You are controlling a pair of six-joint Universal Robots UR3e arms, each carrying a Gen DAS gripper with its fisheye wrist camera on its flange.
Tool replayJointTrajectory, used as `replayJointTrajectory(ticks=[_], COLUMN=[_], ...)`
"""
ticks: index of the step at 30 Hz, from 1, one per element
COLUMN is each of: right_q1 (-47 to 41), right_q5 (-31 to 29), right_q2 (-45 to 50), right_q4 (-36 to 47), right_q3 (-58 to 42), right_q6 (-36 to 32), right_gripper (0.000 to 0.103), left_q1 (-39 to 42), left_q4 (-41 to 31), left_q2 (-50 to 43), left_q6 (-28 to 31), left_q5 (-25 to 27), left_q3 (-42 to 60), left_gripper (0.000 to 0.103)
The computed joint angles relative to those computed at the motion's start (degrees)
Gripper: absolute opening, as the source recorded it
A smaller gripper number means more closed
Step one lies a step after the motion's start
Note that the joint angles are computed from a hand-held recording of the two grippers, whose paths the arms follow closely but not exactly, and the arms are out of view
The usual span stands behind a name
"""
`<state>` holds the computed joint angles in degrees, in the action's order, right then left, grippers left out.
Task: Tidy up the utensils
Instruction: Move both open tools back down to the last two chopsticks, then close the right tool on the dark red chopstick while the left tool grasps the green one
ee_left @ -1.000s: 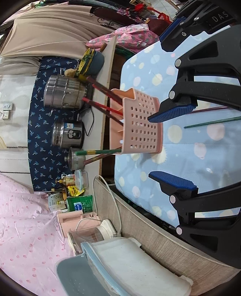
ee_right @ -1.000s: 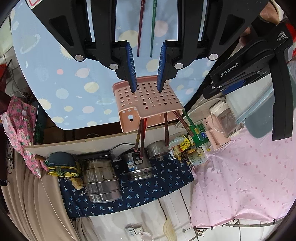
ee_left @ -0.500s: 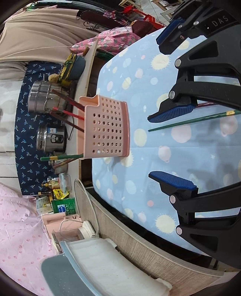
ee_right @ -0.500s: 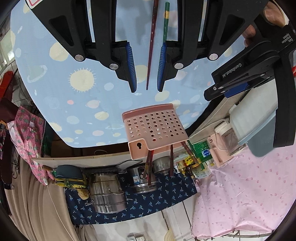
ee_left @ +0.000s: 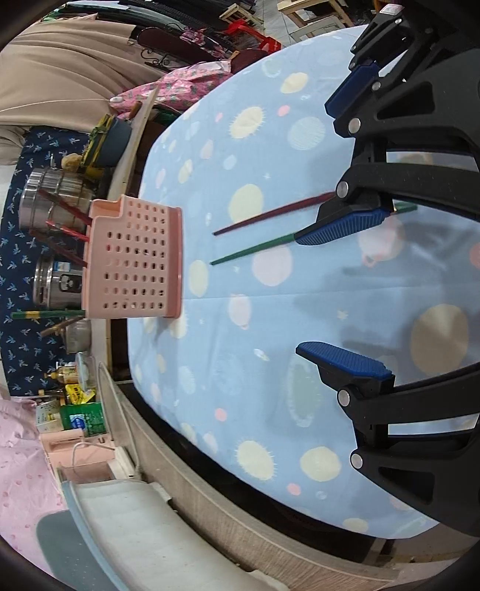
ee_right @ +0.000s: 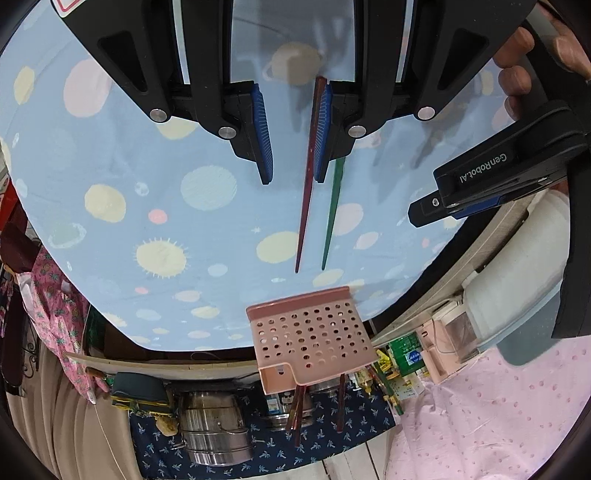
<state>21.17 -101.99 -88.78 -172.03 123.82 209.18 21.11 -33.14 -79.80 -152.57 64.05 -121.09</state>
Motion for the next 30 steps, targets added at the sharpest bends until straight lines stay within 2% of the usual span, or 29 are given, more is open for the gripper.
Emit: replayJointTrajectory(ticks=[14,20,25,30], right_q1=[5.8,6.6,7.1,6.6], right_q5=[-0.8,-2.0,-3.9,-3.9], right_q2=[6.9,8.4,8.9,7.8], right_q4=[-1.8,-1.5,-1.1,-2.2], right_q3=[0.1,-0.8,-1.1,0.7], right_q6=[2.2,2.3,1.7,1.6], right_gripper=[0.023,0.017,0.008,0.007], left_q1=[4.0,4.1,3.7,3.1], left_q4=[-2.7,-2.6,-2.7,-3.0], left_q2=[3.7,3.3,3.0,3.3], left_q6=[5.5,5.8,6.0,6.4], left_q5=[-0.7,-0.4,-0.3,-0.4], left_q3=[-7.5,-7.9,-8.1,-8.4], left_gripper=[0.052,0.052,0.052,0.053])
